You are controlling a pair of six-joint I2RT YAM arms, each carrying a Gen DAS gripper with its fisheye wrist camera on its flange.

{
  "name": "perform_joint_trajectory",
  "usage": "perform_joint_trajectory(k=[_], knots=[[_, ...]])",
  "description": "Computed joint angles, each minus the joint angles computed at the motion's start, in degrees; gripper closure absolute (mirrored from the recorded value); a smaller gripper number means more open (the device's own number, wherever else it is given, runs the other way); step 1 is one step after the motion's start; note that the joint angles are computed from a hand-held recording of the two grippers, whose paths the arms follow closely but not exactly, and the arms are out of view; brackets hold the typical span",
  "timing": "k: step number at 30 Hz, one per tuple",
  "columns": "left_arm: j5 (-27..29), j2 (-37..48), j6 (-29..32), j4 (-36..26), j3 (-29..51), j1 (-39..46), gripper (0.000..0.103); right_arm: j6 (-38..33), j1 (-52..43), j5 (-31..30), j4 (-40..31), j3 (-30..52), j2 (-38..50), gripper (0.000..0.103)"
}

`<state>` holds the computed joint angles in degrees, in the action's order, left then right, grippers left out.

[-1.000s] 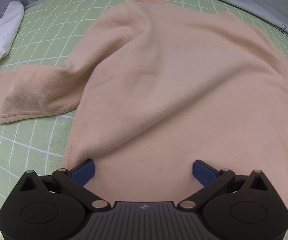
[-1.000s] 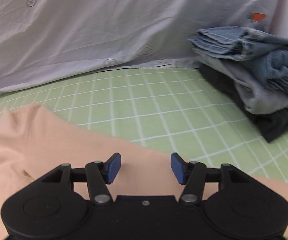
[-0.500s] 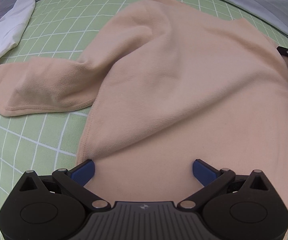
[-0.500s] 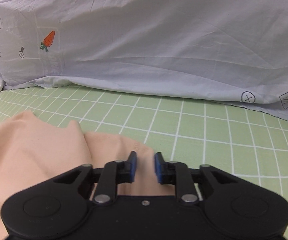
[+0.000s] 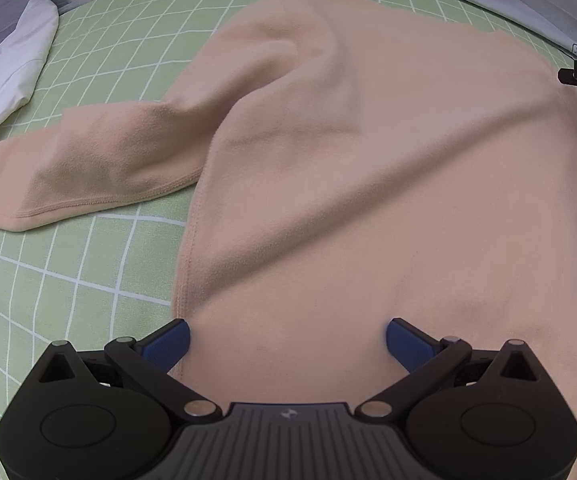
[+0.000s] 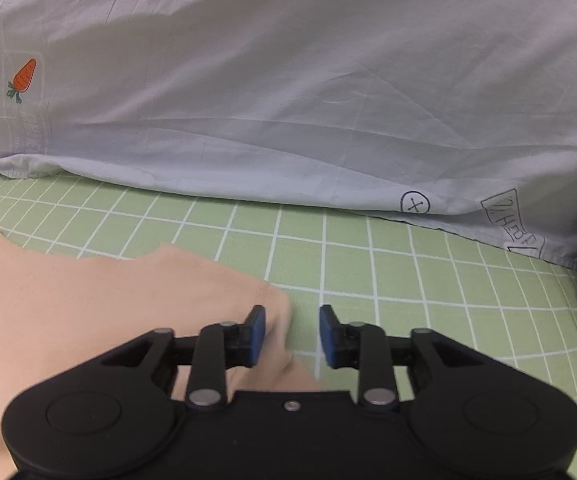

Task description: Fold clothes

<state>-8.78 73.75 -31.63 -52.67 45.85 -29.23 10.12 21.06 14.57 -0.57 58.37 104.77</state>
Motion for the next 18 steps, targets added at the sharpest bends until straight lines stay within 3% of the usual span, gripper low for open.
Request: perform_joint_trajectory(k=[1,3,8,14,16,17,18], knots=[[-0.2,-0.8,-0.4,-0.7,-0.4,0.0,0.000,2.2,1.2,0.6,-0.6,-2.0,-2.5,0.043],[-0.2,-2.6,-1.2,-2.3,-1.2,0.4,0.000,6.9,4.7,2.9,-2.6,-6.9,-8.2,0.024],[-0.9,-9.3,-4.7,-7.4,-4.1,-0.5,0.000,20.7,15.4,6.4,-10.5,-19.6,-22.9,0.021],[-0.9,-13.3,-9.8,-9.2,-6.7,-6.4,0.000,36.0,31.6,12.3,-22.0,-28.1,-32.8,0.029],[-0.7,-15.9,-12.5,-10.9,-7.3,-9.9,0.000,39.7,36.3,13.7,-25.1,-29.7,-36.4,0.038],[-1.0,-17.4,-14.5,-12.1,-7.6,-12.4,0.000,41.7,38.5,14.1,-26.6,-30.4,-38.1,0.049],[-1.2,-18.5,-16.3,-13.1,-7.8,-14.4,0.000,44.1,40.6,14.6,-28.5,-30.9,-39.6,0.054]])
